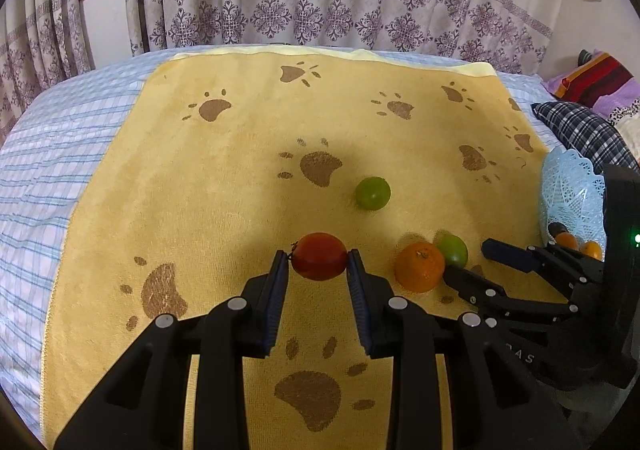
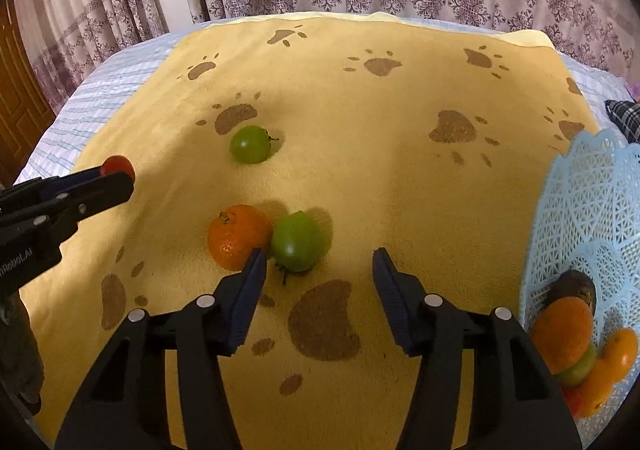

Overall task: Organize fruits
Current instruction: 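Grasp the green tomato with the right tool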

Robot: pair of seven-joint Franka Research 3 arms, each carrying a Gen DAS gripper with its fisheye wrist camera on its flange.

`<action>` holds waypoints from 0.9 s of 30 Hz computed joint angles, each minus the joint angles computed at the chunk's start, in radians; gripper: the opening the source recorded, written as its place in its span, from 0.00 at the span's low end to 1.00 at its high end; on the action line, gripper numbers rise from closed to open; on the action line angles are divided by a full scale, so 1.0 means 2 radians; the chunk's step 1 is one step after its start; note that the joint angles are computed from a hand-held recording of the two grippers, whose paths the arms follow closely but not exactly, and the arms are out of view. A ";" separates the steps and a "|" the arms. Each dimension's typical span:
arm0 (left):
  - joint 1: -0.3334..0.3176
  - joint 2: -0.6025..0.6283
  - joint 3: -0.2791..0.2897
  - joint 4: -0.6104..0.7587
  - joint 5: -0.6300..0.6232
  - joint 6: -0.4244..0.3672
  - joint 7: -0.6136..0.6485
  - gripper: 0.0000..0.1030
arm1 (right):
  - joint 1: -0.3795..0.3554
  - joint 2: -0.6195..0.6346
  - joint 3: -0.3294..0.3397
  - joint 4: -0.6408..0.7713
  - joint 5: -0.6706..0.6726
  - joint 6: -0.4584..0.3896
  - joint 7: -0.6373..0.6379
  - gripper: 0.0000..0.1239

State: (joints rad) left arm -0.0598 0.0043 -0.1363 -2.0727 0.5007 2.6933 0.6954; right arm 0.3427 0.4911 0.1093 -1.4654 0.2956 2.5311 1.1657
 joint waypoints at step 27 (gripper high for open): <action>0.001 0.000 0.001 -0.002 0.000 0.002 -0.004 0.30 | -0.026 -0.009 0.015 0.008 0.073 -0.053 -0.036 0.21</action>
